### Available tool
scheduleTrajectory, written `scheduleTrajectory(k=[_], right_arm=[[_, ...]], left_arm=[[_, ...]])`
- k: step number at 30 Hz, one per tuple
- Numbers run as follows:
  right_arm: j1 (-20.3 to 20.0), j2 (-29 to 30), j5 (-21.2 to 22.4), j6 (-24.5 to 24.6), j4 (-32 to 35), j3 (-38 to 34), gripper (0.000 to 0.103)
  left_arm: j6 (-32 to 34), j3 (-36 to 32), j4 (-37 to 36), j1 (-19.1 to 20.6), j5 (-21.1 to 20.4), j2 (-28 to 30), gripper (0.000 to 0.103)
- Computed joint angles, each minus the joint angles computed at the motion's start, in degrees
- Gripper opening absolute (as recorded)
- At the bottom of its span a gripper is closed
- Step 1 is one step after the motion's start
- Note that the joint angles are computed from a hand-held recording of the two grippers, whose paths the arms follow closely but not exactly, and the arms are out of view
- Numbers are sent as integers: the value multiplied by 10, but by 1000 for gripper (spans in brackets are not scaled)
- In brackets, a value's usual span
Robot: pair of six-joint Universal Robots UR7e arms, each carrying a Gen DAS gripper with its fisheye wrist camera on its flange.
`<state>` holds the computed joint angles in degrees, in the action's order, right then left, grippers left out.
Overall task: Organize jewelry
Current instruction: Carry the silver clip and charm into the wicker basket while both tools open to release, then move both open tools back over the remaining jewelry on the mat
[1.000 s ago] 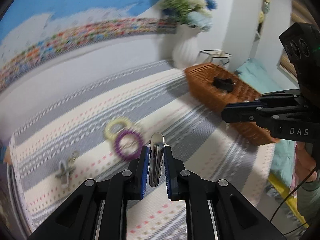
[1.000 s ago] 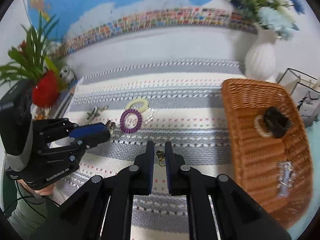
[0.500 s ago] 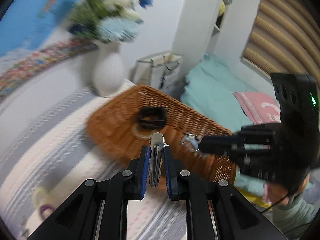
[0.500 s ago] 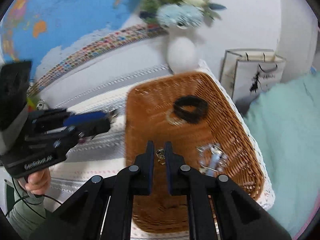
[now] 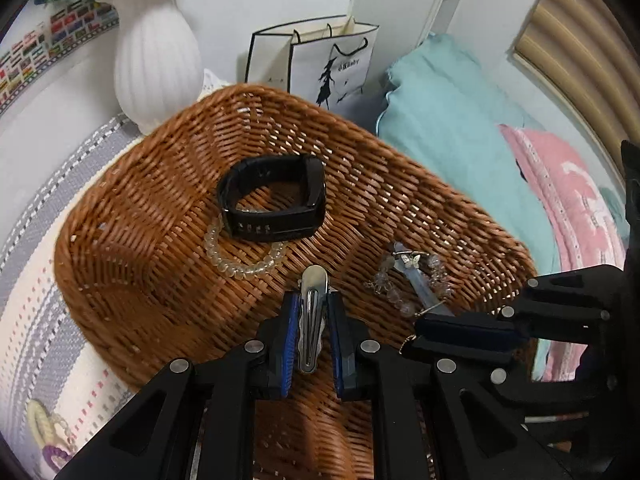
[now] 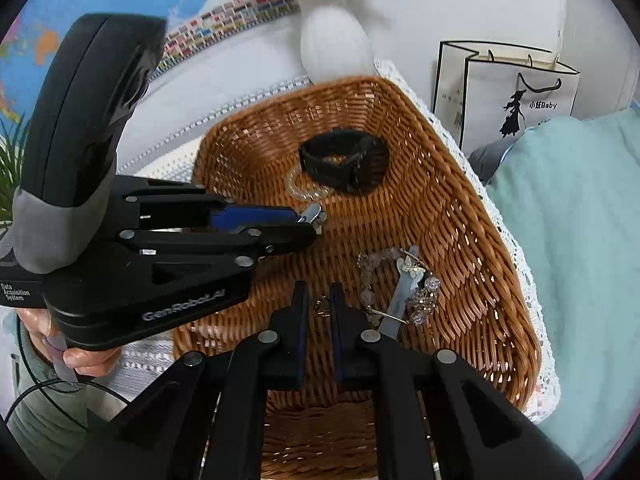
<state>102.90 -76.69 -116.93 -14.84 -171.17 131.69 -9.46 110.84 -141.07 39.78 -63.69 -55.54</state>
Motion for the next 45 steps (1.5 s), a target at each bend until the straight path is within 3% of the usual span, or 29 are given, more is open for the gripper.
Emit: scheduleTrajectory(k=[8, 12, 14, 16, 17, 21, 26, 28, 31, 35, 45], right_arm=[[-7, 4, 4, 0, -2, 0, 12], [-23, -5, 26, 28, 28, -6, 15], [-33, -11, 40, 35, 38, -7, 15], [-36, -16, 42, 40, 41, -5, 15], [-36, -21, 46, 41, 40, -2, 15], [-33, -38, 54, 46, 37, 7, 17], [-9, -50, 49, 49, 22, 21, 27], [2, -55, 55, 57, 18, 32, 34], [9, -61, 72, 62, 29, 31, 34], [39, -49, 61, 67, 28, 26, 34], [118, 36, 51, 84, 15, -4, 37]], left_arm=[[6, 5, -23, 4, -6, 4, 15], [7, 13, -26, 8, -24, -13, 19], [9, 22, -34, 7, -30, -25, 22], [10, 33, -41, 2, -25, -37, 40], [9, 40, -49, -2, -20, -45, 43], [-7, 64, -64, -6, -25, -80, 44], [-35, 107, -89, -20, -13, -133, 44], [-47, 130, -97, -28, -2, -159, 44], [-66, 167, -104, -43, 24, -203, 44], [-84, 210, -104, -56, 50, -270, 44], [-152, 272, 17, -57, 159, -495, 44]])
